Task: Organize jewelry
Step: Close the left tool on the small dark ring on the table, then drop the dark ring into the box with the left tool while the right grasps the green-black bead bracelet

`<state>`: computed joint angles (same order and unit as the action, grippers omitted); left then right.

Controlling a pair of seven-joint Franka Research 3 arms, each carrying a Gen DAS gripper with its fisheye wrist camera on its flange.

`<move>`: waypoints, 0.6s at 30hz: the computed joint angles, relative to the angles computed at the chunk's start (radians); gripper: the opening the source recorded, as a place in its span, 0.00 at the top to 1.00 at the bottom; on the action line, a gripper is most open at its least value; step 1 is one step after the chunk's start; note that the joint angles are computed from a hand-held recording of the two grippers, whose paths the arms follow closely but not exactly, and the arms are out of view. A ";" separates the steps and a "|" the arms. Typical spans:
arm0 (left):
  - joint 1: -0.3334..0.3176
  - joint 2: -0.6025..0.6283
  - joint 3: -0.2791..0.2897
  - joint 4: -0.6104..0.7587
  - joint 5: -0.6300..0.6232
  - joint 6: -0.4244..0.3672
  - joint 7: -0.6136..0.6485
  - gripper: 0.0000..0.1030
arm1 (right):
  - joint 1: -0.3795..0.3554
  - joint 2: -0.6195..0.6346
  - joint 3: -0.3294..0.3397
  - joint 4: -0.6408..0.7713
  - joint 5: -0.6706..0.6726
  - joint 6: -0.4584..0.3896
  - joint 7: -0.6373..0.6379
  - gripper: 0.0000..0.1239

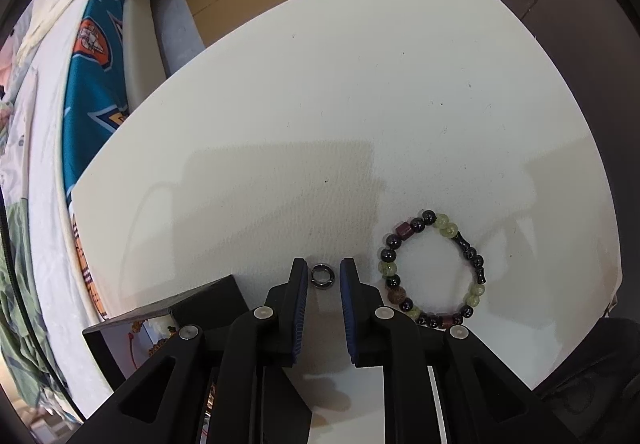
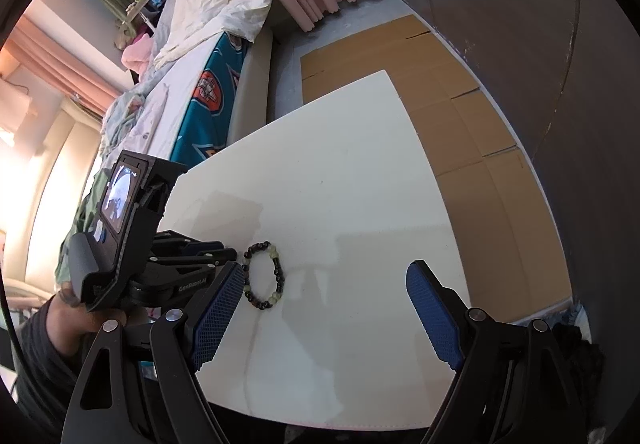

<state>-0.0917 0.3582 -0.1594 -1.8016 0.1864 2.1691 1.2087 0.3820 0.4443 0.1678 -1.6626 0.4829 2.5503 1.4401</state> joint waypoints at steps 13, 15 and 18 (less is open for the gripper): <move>0.021 -0.024 -0.001 -0.056 -0.036 0.073 -0.002 0.89 | -0.001 0.002 0.000 0.001 0.000 0.001 -0.007 0.32; 0.025 -0.028 -0.002 -0.062 -0.046 0.079 0.000 0.89 | 0.002 0.001 -0.001 0.000 -0.001 0.002 -0.002 0.32; 0.051 -0.033 -0.015 -0.070 -0.117 0.097 0.040 0.89 | 0.001 0.000 0.000 -0.001 -0.001 0.002 -0.004 0.32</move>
